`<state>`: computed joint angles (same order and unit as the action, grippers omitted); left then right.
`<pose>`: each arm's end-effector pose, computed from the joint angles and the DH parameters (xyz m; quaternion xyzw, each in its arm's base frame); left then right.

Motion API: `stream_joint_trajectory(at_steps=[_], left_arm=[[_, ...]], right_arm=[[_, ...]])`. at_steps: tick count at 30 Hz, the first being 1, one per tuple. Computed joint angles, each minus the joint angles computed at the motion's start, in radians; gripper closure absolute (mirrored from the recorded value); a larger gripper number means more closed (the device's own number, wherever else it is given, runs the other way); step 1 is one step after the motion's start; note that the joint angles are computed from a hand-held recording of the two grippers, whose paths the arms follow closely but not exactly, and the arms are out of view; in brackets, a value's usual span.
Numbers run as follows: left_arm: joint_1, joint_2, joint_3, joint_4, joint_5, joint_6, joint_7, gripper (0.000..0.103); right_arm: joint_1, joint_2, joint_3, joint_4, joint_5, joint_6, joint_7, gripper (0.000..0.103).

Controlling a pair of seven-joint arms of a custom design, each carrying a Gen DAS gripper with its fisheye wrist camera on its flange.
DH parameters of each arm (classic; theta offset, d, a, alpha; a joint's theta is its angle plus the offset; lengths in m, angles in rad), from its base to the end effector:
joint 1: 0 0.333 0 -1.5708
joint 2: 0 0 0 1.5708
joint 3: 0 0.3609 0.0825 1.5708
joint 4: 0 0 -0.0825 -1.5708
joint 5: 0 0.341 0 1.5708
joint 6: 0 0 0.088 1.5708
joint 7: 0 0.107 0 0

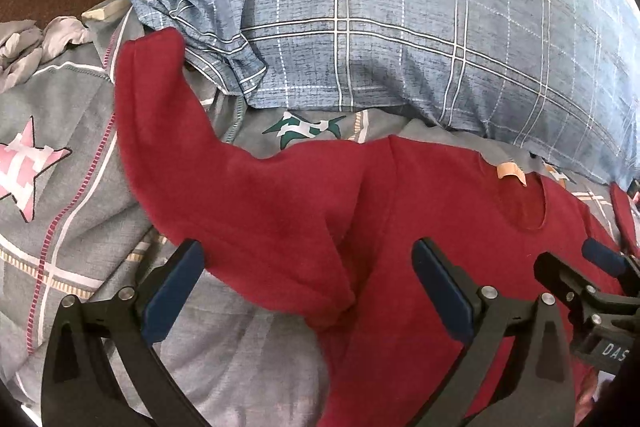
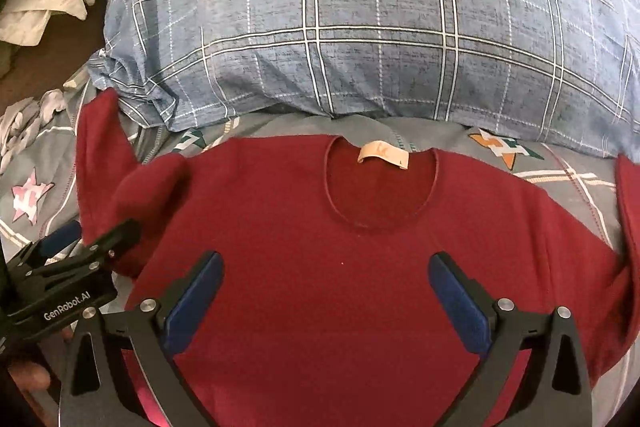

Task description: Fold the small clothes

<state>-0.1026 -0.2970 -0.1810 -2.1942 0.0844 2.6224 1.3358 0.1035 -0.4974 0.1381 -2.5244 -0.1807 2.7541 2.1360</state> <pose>0.4385 -0.1434 0.6466 -0.6206 0.6987 -0.2743 0.2269 0.3654 0.1085 0.5888 -0.5996 0.7138 -0.2182 0.2886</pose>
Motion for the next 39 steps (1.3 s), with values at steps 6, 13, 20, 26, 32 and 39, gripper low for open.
stream_joint_trajectory(at_steps=[6, 13, 20, 26, 32, 39], left_arm=[[0.001, 0.002, -0.007, -0.001, 0.013, 0.004, -0.005, 0.0], [0.002, 0.003, -0.004, -0.005, 0.018, 0.009, -0.005, 0.0], [0.004, 0.006, -0.005, -0.004, 0.024, 0.007, -0.009, 0.0], [0.003, 0.004, -0.001, -0.006, 0.018, 0.011, -0.009, 0.0], [0.006, 0.005, -0.002, -0.006, 0.018, 0.009, -0.014, 0.0], [0.007, 0.007, -0.001, -0.003, 0.017, 0.005, -0.019, 0.0]], right_arm=[[-0.021, 0.004, 0.016, 0.005, -0.023, -0.017, 0.022, 0.0], [-0.019, 0.021, 0.016, 0.009, -0.038, -0.02, 0.041, 0.0], [-0.01, 0.035, 0.015, 0.012, -0.044, -0.021, 0.051, 0.0], [0.005, 0.053, 0.008, 0.022, -0.038, -0.02, 0.047, 0.0], [0.009, 0.069, 0.014, 0.037, -0.05, -0.023, 0.048, 0.0], [0.014, 0.078, 0.012, 0.041, -0.052, -0.028, 0.052, 0.0]])
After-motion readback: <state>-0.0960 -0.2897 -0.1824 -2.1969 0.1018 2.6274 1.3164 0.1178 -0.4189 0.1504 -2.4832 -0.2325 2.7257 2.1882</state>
